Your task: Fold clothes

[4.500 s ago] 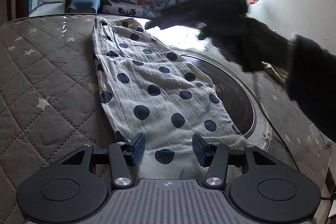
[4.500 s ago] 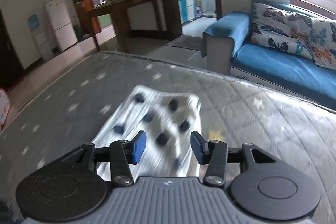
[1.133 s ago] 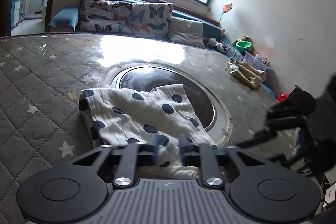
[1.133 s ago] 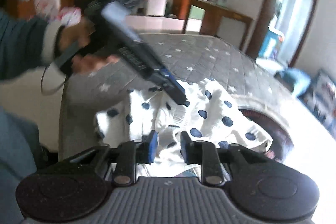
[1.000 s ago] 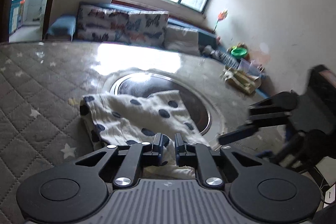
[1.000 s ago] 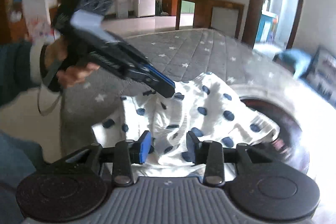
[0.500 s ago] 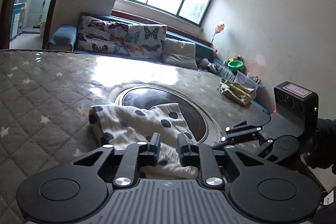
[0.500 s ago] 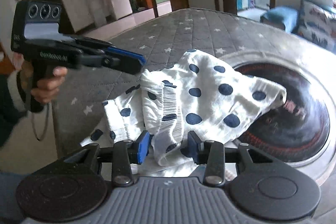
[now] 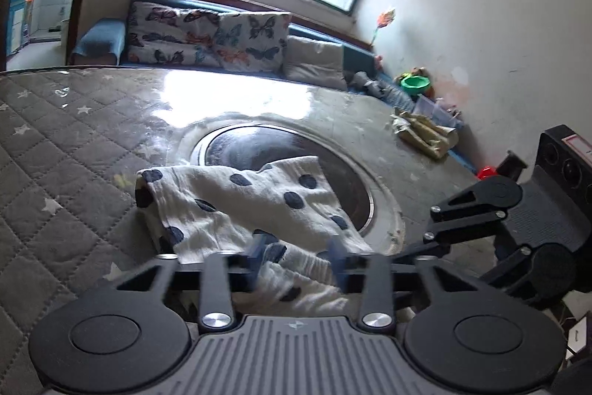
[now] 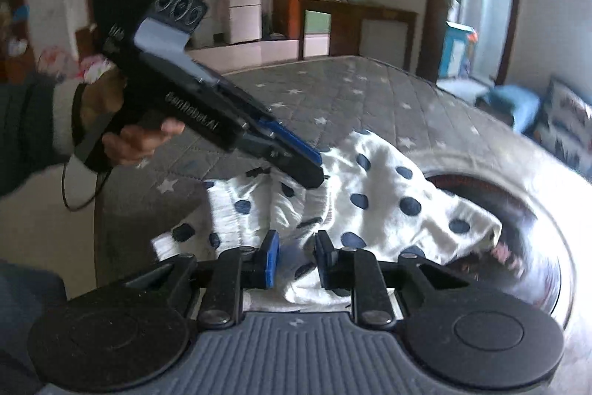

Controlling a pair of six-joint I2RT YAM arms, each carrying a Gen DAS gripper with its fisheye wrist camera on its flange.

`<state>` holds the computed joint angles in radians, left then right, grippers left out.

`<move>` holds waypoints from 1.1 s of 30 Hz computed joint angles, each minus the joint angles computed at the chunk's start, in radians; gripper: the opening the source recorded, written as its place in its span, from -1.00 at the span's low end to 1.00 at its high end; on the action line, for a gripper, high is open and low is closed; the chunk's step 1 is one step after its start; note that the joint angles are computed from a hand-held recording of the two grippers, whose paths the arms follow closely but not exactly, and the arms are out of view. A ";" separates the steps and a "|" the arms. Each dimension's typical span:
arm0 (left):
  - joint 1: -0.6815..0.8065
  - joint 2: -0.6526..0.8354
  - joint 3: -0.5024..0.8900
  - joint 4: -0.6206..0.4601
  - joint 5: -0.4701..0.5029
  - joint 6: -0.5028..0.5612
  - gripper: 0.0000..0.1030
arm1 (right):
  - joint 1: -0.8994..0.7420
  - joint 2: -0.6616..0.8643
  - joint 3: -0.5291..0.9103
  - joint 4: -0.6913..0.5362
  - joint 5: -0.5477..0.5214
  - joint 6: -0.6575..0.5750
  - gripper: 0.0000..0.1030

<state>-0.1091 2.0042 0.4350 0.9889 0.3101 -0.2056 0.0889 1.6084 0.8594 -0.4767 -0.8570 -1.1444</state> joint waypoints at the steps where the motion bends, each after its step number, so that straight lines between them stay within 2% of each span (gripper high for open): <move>1: 0.000 0.002 -0.022 0.037 0.002 -0.002 -0.58 | 0.000 -0.021 -0.024 0.017 -0.001 -0.035 -0.63; 5: 0.010 0.002 -0.119 0.183 0.017 0.006 -0.71 | -0.005 -0.065 -0.067 0.021 -0.013 -0.133 -0.63; 10: 0.026 0.018 -0.218 0.342 0.040 0.006 -0.70 | -0.010 -0.141 -0.148 0.074 -0.002 -0.280 -0.63; 12: 0.040 -0.012 -0.240 0.359 0.044 -0.009 -0.64 | -0.014 -0.169 -0.175 0.076 -0.002 -0.355 -0.63; 15: 0.040 -0.064 -0.239 0.331 0.019 -0.033 -0.44 | -0.010 -0.197 -0.207 0.074 0.007 -0.442 -0.63; 17: 0.035 -0.091 -0.228 0.303 0.003 -0.040 -0.41 | -0.007 -0.212 -0.224 0.077 0.010 -0.475 -0.63; 24: -0.031 -0.050 -0.148 0.170 -0.045 -0.007 -0.38 | -0.008 -0.252 -0.232 0.086 0.014 -0.400 -0.60; 26: -0.028 -0.036 -0.172 0.206 -0.049 -0.022 -0.38 | 0.001 -0.259 -0.237 0.088 0.039 -0.402 -0.53; 27: -0.025 -0.029 -0.185 0.227 -0.049 -0.031 -0.38 | 0.009 -0.264 -0.247 0.100 0.054 -0.406 -0.41; 31: -0.010 -0.003 -0.252 0.331 -0.057 -0.083 -0.37 | 0.019 -0.303 -0.319 0.169 0.084 -0.463 -0.38; 33: -0.009 -0.003 -0.294 0.368 -0.085 -0.113 -0.19 | 0.030 -0.318 -0.355 0.224 0.099 -0.474 -0.38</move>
<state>-0.1176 2.0009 0.1409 1.3573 0.2250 -0.3190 0.1187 1.2904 0.5042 -0.2530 -0.7576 -1.6186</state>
